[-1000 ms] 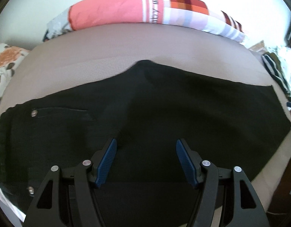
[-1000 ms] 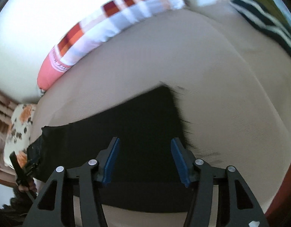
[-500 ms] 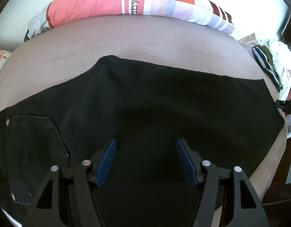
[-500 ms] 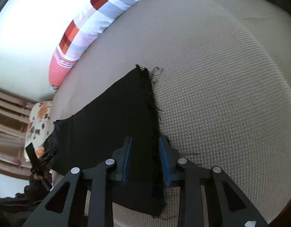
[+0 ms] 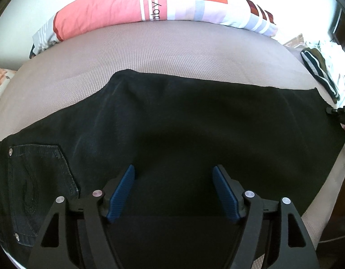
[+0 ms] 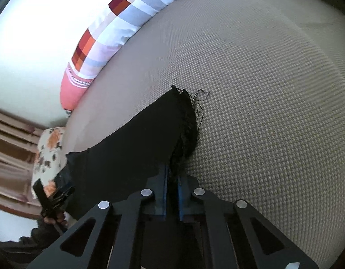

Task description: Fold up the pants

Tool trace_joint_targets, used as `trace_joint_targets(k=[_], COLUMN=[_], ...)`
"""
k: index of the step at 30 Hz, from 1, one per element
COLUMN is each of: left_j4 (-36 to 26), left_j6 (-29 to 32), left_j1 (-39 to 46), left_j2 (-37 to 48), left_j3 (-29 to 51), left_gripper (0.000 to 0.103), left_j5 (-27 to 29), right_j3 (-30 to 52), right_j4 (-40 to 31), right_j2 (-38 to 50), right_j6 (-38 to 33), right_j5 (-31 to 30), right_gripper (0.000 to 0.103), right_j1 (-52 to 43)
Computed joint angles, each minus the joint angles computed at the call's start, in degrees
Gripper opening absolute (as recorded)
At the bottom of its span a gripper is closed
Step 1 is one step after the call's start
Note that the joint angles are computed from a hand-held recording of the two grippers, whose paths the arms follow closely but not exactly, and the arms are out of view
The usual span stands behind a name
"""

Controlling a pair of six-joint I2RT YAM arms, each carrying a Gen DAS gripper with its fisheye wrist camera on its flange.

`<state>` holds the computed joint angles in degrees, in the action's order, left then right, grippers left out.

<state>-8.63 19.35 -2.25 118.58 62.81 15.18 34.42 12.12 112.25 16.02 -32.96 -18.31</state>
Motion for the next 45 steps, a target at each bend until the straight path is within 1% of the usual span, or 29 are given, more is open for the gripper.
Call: trace_joint_targets(k=[3, 5, 9, 12, 16, 18, 21, 23, 27, 31, 32, 33, 35, 39, 40, 43, 45], left_j4=[1.0, 1.4, 1.3, 0.4, 2.4, 3.1, 3.3, 2.9, 2.2, 0.2, -0.1, -0.4, -0.5, -1.6, -2.0, -2.7, -3.9], left_j6=[-0.1, -0.2, -0.6, -1.1, -0.4, 0.7, 1.7, 1.9, 1.9, 2.0, 2.0, 2.2, 2.5, 3.0, 3.1, 3.3, 3.6], left_j1=[-0.2, -0.2, -0.2, 0.6, 2.5, 4.0, 6.8, 8.9, 13.6, 18.1, 18.8, 19.6, 21.0, 23.6, 24.0, 25.0, 25.5], left_j2=[-0.1, -0.1, -0.3, -1.0, -3.9, -5.5, -7.2, -8.0, -8.9, -8.4, -8.4, -8.2, -8.3, -7.6, -7.2, -6.8, -6.3], left_j3=[-0.6, -0.8, -0.8, -0.8, -3.3, -4.5, -5.5, -5.6, -5.3, -3.4, -3.0, -2.7, -2.6, -1.6, -1.3, -1.0, -0.3], left_gripper=[0.075, 0.075, 0.075, 0.075, 0.075, 0.075, 0.075, 0.075, 0.075, 0.075, 0.075, 0.075, 0.075, 0.075, 0.075, 0.075, 0.075], left_j5=[-0.1, 0.0, 0.1, 1.6, 3.0, 3.9, 6.2, 7.6, 10.9, 13.7, 14.1, 14.4, 15.2, 17.1, 17.5, 18.6, 19.6], right_j3=[-1.6, -2.2, -2.7, -2.3, 2.1, 4.3, 9.9, 15.7, 26.3, 39.1, 43.5, 45.8, 53.1, 68.2, 73.9, 85.5, 94.0], right_j4=[0.8, 0.9, -1.7, -3.4, -7.1, -7.7, -9.4, -10.7, -12.7, -15.2, -16.3, -17.1, -19.2, -26.4, -30.0, -37.2, -42.8], right_j2=[-3.3, -5.5, -11.8, -15.3, -17.0, -16.6, -14.1, -10.2, -1.8, 8.5, 12.0, 13.7, 19.2, 29.6, 33.2, 40.6, 45.5], right_j6=[4.4, 7.0, 11.9, 15.6, 20.8, 23.3, 26.0, 28.0, 29.0, 29.1, 29.2, 29.3, 29.4, 28.2, 27.6, 26.4, 25.4], right_j5=[4.1, 5.5, 9.2, 10.9, 14.5, 15.5, 17.9, 18.5, 18.5, 18.2, 18.3, 18.2, 17.8, 18.0, 18.0, 18.8, 20.6], right_gripper=[0.007, 0.007, 0.007, 0.007, 0.007, 0.007, 0.007, 0.007, 0.007, 0.006, 0.006, 0.006, 0.006, 0.006, 0.006, 0.006, 0.007], right_j1=[2.8, 4.5, 9.3, 13.2, 21.6, 25.2, 31.3, 35.1, 40.5, 45.3, 46.7, 47.6, 49.9, 54.0, 55.2, 57.5, 59.0])
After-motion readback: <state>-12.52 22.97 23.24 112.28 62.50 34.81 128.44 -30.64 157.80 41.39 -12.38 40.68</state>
